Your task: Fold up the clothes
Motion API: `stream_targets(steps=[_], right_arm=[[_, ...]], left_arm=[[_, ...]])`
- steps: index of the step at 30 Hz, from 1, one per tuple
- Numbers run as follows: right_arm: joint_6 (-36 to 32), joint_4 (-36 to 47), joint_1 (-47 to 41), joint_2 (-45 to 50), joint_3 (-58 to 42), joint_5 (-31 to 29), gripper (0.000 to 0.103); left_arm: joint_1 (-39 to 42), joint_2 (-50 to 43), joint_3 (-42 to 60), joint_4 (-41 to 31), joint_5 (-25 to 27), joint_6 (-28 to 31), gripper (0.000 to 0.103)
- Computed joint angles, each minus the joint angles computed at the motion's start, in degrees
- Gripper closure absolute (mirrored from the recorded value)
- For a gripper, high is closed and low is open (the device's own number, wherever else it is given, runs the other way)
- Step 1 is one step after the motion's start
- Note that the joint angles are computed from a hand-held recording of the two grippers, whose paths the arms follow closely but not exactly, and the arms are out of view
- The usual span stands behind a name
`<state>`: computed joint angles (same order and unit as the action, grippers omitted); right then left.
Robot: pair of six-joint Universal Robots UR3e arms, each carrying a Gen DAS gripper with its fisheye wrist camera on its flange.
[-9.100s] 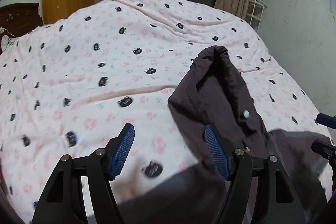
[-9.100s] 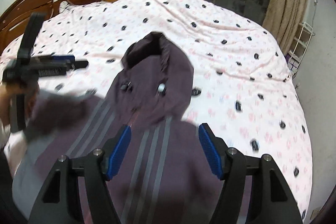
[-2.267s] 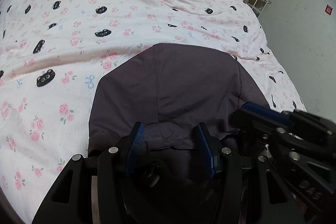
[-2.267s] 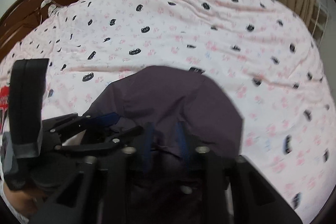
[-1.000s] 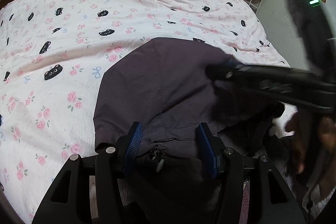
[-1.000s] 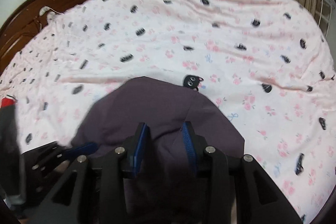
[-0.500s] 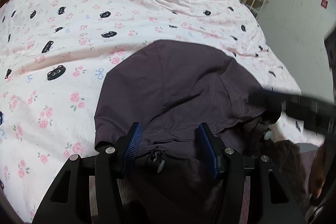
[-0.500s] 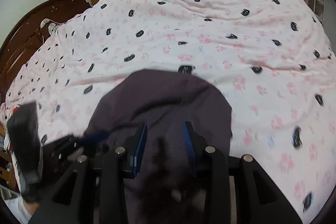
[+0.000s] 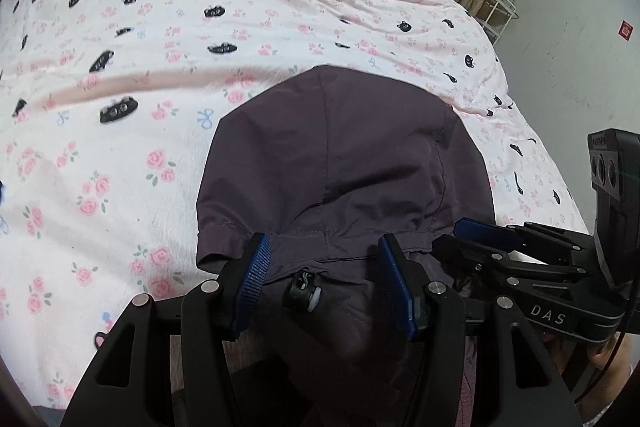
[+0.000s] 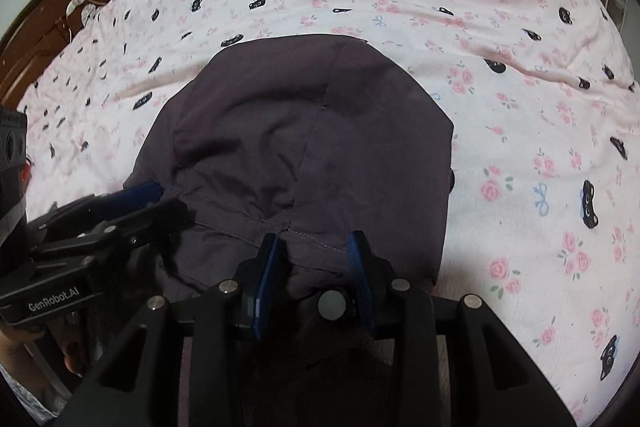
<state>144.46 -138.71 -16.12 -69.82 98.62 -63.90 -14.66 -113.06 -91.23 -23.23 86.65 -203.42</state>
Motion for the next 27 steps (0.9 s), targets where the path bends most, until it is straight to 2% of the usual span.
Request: stream_targets(steps=[2,5,7,10,11,14,18,22,27], right_arm=[[-0.33,0.46,-0.24,-1.06,0.23,0.3,0.067],[-1.14,3.69,-2.18,-4.24,0.14,3.74,0.066],[-1.69,5.79,-3.85,-6.55,-0.11,6.78,0.063],[-2.86,10.04,-5.99,-8.38,-2.7,10.56,0.052],[-3.29,11.9,-6.44,-8.02,-4.53,11.31,0.048],[-5.13,21.0,-7.24,-2.17,-14.66,12.24,0.048],[-6.14,27.34,-6.88,5.84,-25.29,8.89,0.048],[-7.5,24.17,-8.18,4.25,-21.51,6.83,0.048],[-12.12,19.96,-12.05,-6.84,-6.84,6.83,0.048]], left_arm=[[-0.22,1.17,0.63,-2.05,0.37,0.14,0.052],[0.57,3.78,0.9,-3.75,0.37,0.08,0.05],[1.71,5.12,1.47,-4.64,0.62,0.75,0.045],[4.52,6.09,3.48,-6.78,0.03,3.52,0.035],[6.01,5.95,4.67,-8.5,-1.3,5.11,0.035],[10.33,4.88,8.83,-14.83,-4.72,9.5,0.035],[14.63,4.22,12.21,-21.69,-7.14,13.29,0.035],[15.54,12.42,1.14,-17.59,-4.5,14.11,0.035],[17.38,30.33,-17.54,-15.09,-0.14,13.33,0.035]])
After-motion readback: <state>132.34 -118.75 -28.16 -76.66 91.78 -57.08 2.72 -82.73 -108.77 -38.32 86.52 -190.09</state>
